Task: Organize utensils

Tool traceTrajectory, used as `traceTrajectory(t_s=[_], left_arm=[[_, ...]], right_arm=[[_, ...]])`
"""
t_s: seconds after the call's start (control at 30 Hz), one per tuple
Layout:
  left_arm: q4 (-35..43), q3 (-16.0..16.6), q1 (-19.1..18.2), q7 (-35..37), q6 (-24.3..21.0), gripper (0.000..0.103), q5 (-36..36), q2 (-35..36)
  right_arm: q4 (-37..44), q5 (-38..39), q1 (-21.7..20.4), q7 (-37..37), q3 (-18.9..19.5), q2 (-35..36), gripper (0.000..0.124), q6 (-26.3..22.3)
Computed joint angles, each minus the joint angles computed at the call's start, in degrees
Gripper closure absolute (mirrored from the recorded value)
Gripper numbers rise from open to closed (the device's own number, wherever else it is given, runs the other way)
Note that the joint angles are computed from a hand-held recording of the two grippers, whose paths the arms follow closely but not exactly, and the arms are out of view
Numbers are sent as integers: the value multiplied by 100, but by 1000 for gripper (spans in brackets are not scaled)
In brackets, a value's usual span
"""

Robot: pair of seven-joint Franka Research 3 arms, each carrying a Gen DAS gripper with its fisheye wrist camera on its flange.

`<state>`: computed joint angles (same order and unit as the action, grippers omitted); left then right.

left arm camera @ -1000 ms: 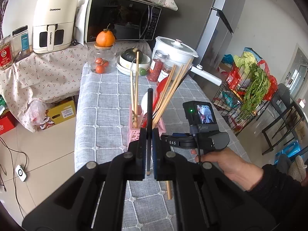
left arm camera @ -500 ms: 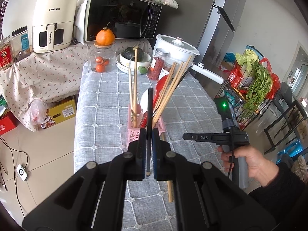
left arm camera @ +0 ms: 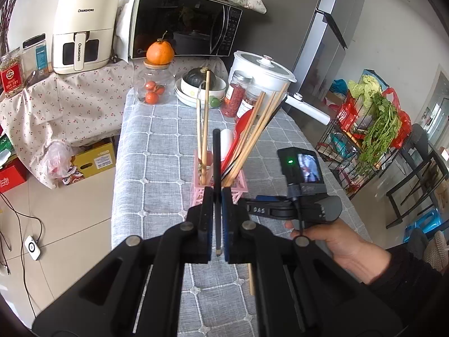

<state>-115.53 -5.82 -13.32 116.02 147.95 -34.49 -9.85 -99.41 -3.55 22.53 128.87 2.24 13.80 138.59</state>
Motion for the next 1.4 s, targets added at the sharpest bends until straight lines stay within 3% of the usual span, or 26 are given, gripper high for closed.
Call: traceTrajectory(t_s=[0.13, 0.27, 0.37, 0.57, 0.77, 0.9, 1.2, 1.4], left_arm=[[46, -10, -8, 23, -23, 97, -10, 31], [10, -5, -15, 83, 24, 97, -79, -24], [-31, 18, -44, 162, 92, 97, -136, -88], [-55, 53, -122, 244, 231, 97, -250, -149], [-115, 68, -232, 311, 428, 97, -364, -225], [-133, 186, -399, 544, 608, 97, -832, -350], [-33, 320, -831, 1072, 2008, 97, -1526, -351], [295, 423, -1071, 1389, 2536, 97, -2076, -11]], right_arm=[[540, -1086, 361, 139, -132, 281, 106, -802], [175, -580, 147, -116, -23, 16, 117, -556], [-401, -449, 30, -85, -16, -458, 118, -136], [-1137, -1327, -30, 350, 167, -1379, 118, 303], [-1469, -1946, -245, 808, 513, -1984, 118, 689], [-1522, -2177, -418, 993, 702, -2230, 118, 980], [-1546, -2691, -784, 1383, 1096, -2586, 118, 1567], [-1503, -2689, -888, 1433, 1167, -2553, 118, 1801]])
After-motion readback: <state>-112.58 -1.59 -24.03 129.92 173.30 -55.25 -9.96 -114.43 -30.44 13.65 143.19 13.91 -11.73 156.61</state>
